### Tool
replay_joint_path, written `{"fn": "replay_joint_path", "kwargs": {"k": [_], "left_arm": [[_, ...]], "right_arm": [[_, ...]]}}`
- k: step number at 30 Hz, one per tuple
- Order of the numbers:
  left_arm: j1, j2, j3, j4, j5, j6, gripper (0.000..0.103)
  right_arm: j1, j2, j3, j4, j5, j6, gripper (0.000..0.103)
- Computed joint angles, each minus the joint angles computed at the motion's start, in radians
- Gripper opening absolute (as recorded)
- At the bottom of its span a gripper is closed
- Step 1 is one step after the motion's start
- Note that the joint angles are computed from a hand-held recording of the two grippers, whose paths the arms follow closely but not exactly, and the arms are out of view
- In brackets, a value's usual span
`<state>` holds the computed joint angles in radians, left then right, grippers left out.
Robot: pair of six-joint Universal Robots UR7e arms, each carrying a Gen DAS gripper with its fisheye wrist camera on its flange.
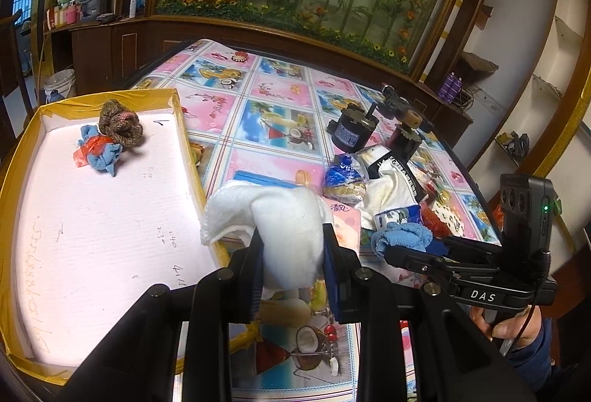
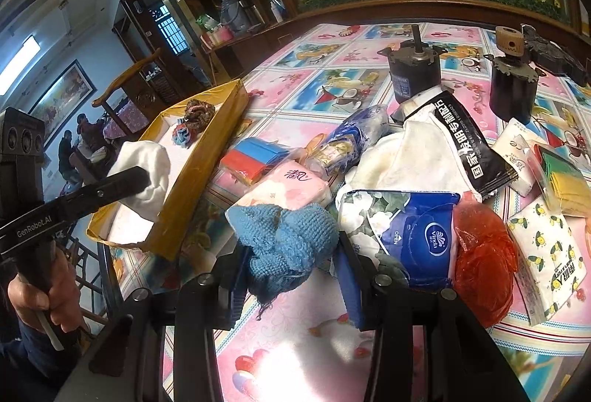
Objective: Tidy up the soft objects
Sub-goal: 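Carry the white cloth with the left tool while the right tool carries the blue knit item to the tray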
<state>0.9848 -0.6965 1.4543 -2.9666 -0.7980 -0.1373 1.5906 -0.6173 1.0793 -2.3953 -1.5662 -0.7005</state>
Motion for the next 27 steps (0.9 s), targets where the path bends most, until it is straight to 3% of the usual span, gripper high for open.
{"fn": "replay_joint_path", "kwargs": {"k": [8, 18, 23, 27], "left_arm": [[0.001, -0.076, 0.089, -0.093, 0.023, 0.001, 0.026], [0.036, -0.19, 0.216, -0.172, 0.086, -0.058, 0.026], [0.072, -0.231, 0.212, -0.098, 0.076, -0.096, 0.026], [0.103, -0.247, 0.151, 0.035, 0.078, -0.124, 0.026]], "right_arm": [[0.016, -0.011, 0.015, 0.013, 0.041, 0.018, 0.047], [0.09, 0.037, -0.04, 0.113, 0.045, 0.011, 0.047], [0.139, 0.104, -0.131, 0.182, 0.018, 0.021, 0.047], [0.176, 0.196, -0.267, 0.264, -0.02, 0.046, 0.047]]}}
